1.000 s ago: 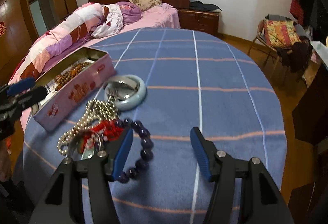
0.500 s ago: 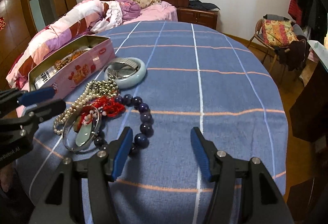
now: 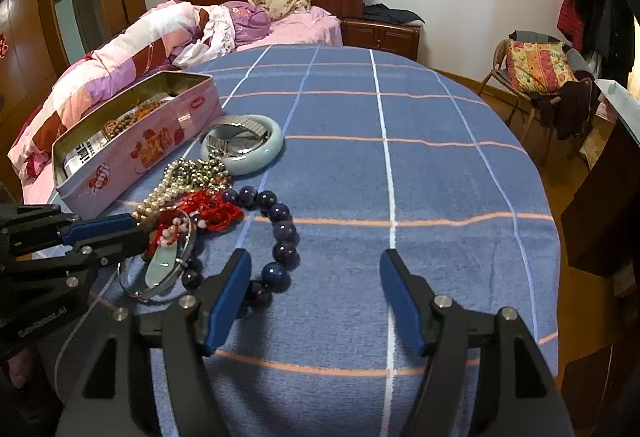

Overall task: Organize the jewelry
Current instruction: 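Withdraw both tools from the tin and move the left tool to the silver hoop bangle, then grasp the silver hoop bangle with the left tool while the right tool grasps the red tassel pendant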

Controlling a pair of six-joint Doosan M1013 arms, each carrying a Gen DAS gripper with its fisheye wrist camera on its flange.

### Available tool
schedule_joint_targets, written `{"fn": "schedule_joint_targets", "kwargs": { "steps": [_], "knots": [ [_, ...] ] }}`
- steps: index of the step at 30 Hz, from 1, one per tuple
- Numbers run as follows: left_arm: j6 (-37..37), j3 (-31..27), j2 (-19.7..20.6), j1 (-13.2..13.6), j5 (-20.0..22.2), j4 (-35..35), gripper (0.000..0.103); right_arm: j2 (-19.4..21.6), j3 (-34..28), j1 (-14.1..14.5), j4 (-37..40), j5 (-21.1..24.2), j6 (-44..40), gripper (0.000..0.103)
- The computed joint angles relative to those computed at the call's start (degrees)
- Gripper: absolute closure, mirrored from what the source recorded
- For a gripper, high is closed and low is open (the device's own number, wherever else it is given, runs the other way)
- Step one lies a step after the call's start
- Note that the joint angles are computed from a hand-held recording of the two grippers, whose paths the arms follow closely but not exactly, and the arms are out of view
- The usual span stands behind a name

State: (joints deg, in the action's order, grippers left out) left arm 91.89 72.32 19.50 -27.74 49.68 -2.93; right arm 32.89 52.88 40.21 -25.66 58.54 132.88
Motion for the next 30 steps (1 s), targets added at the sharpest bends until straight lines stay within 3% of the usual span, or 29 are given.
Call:
{"fn": "schedule_joint_targets", "kwargs": {
  "steps": [2,8,22,30],
  "knots": [
    [0.07,0.11,-0.11,0.04,-0.11,-0.27,0.103,0.02,-0.03,0.00,-0.04,-0.03,0.08,0.032],
    [0.89,0.21,-0.39,0.24,-0.66,-1.17,0.103,-0.27,0.52,-0.04,-0.32,-0.70,0.53,0.030],
    [0.22,0.99,-2.80,0.73,-6.53,-0.82,0.103,-1.00,0.79,-0.55,-0.30,-2.37,1.31,0.030],
    [-2.06,0.71,-3.71,1.71,-9.51,0.67,0.103,1.05,-3.36,-0.52,3.77,-2.09,-5.39,0.033]
  ]
}}
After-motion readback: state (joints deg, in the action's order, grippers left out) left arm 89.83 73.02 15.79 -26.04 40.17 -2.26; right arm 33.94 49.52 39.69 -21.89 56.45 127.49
